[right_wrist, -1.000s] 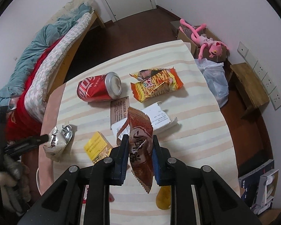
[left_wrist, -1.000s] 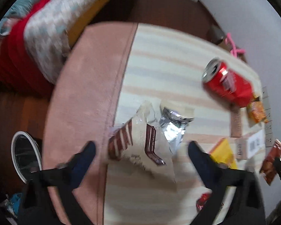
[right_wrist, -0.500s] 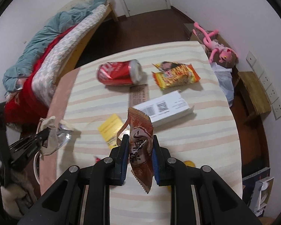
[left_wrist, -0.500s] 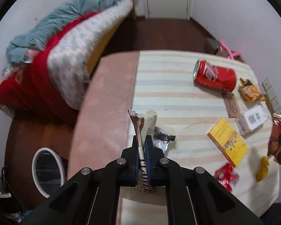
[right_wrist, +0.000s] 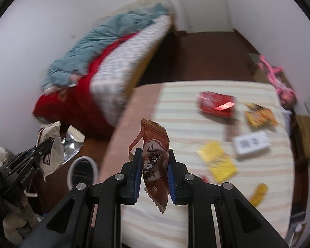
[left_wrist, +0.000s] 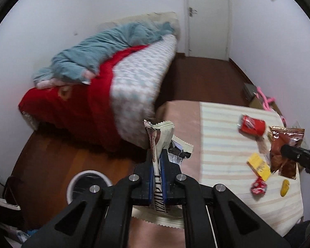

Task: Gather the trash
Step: 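Carry both wrappers over the trash bin and open both tools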

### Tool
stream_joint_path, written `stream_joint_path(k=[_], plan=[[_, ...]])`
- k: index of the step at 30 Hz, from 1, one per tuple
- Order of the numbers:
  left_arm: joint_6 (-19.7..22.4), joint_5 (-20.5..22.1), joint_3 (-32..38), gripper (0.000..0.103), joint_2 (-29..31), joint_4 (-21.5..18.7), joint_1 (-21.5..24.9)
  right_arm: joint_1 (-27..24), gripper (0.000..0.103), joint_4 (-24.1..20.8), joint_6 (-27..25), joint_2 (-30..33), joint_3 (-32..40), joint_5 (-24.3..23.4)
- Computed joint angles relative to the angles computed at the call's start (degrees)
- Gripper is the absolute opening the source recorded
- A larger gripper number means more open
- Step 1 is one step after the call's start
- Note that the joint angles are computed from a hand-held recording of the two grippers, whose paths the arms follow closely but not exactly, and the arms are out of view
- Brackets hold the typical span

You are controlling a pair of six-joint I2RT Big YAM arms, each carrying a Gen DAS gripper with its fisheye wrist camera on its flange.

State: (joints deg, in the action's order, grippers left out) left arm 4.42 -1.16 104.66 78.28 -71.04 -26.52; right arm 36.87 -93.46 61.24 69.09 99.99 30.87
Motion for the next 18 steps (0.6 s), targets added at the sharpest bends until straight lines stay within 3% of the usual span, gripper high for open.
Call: stream_joint_path(k=[8, 14, 18], plan=[[2.5, 8.1, 3.4, 0.004, 2.6, -2.1, 16.6, 3.2, 0.023, 8.9, -7.0, 17.5, 13.6, -7.6], [2.9, 11.9, 7.0, 0.004, 11.3, -6.6, 28.1, 2.9, 0.023, 14.6, -9.4, 32.4, 22.4, -17.9], [2.6, 13.1, 9.4, 0.004, 18.3, -9.8, 32.2, 1.8, 0.023, 15.3, -9.6, 43.0, 29.3, -25.4]])
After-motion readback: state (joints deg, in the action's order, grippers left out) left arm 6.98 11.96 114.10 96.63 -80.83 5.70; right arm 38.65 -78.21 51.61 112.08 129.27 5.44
